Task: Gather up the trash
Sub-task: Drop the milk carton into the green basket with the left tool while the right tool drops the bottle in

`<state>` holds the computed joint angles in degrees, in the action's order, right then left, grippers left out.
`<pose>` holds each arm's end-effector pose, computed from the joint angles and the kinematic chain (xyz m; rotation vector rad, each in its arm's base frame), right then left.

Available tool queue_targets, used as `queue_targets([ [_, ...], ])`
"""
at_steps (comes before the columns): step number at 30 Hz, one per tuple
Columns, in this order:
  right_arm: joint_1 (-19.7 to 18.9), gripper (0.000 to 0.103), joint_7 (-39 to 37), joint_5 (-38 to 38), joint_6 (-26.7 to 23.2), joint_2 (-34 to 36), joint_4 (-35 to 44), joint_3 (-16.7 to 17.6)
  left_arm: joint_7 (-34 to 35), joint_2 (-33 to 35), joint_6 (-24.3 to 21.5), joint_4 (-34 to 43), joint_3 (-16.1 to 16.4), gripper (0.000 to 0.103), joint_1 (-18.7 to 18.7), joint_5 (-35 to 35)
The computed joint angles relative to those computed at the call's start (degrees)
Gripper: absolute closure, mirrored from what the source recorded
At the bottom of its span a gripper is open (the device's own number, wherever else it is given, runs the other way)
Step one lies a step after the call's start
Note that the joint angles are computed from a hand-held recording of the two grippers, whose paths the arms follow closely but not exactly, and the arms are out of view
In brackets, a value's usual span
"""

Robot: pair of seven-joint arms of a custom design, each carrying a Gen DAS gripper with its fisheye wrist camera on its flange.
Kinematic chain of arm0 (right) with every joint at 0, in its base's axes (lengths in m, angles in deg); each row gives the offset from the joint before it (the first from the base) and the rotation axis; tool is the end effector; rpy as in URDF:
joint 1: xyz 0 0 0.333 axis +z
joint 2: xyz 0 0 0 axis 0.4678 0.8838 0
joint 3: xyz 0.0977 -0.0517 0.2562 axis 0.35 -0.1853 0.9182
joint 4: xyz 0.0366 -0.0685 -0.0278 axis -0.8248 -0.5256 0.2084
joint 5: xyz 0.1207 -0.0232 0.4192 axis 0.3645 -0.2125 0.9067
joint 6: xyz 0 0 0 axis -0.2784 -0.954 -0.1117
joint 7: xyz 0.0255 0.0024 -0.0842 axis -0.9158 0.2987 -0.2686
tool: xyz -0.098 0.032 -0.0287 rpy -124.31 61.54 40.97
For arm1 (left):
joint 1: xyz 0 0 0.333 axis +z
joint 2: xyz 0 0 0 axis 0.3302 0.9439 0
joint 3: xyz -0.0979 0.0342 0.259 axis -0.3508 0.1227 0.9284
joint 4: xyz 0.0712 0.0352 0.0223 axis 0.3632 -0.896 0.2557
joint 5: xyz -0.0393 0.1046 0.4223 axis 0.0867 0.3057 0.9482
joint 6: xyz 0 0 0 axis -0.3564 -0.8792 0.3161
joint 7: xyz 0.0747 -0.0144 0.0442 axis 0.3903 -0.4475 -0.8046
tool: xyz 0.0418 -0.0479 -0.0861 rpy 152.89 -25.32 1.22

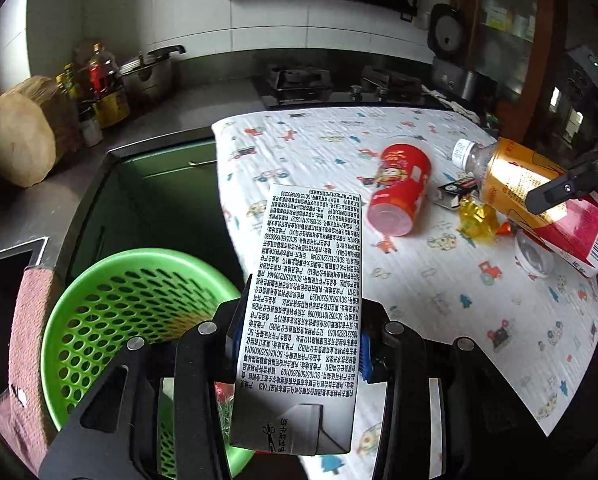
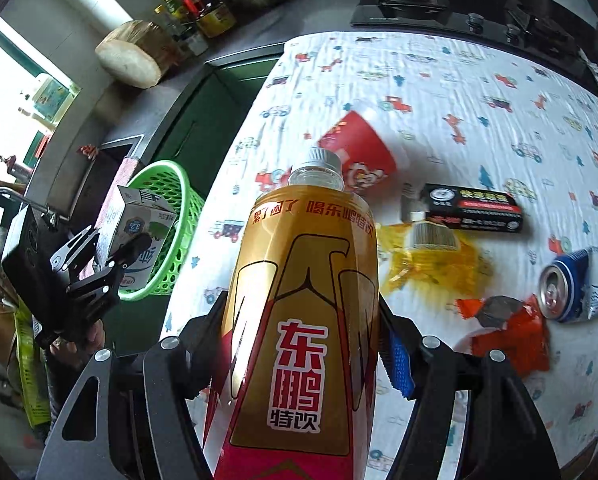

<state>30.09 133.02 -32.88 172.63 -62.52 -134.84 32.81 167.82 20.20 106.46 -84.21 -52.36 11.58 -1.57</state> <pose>0.4476 0.0354 0.5678 -1.4031 2.2733 -0.0818 0.6047 -0.1882 0.4903 -0.7789 2.6399 -1.0842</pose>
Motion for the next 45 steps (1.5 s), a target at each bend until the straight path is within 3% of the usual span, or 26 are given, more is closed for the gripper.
queue_targets([
  [3,2.3,0.038,-2.3,1.9,2.9,6.5,4.0,0.1,-3.6,2.6,2.7,1.8,0.8,0.063,1.4,3.1],
  [10,6.7,0.038,-7.3,6.2,6.4,21.6,15.5,0.1,-14.7,12.0,3.5,9.8,0.2,0.062,6.1,11.3],
  [18,9.0,0.038,-10.5,8.2,8.2,34.9,27.9,0.7,-20.6,15.6,5.6,10.6,-2.0,0.061,9.3,18.5],
  [20,9.3,0.038,-11.2,8.5,8.1,37.6,30.5,0.9,-21.5,16.0,5.4,10.8,-2.2,0.053,9.9,19.1],
  [21,9.3,0.038,-11.6,9.0,8.1,38.8,31.7,0.9,-21.9,16.1,5.4,10.8,-2.3,0.044,10.3,19.0],
  [22,9.4,0.038,-11.9,9.4,8.2,39.9,32.8,0.9,-21.4,16.0,6.0,10.6,-2.6,0.043,10.8,18.4],
  [31,10.6,0.038,-11.7,8.2,8.4,50.1,42.8,1.6,-18.6,12.4,8.4,6.7,-2.6,0.034,13.4,12.1],
  [43,13.8,0.038,-8.0,0.7,10.7,61.1,52.5,1.3,-14.8,8.0,11.4,1.9,-0.2,0.026,13.2,4.7],
  [45,14.5,0.031,-7.8,-1.3,11.6,62.2,53.2,0.9,-14.8,8.0,11.2,1.8,0.2,0.026,13.0,4.4],
])
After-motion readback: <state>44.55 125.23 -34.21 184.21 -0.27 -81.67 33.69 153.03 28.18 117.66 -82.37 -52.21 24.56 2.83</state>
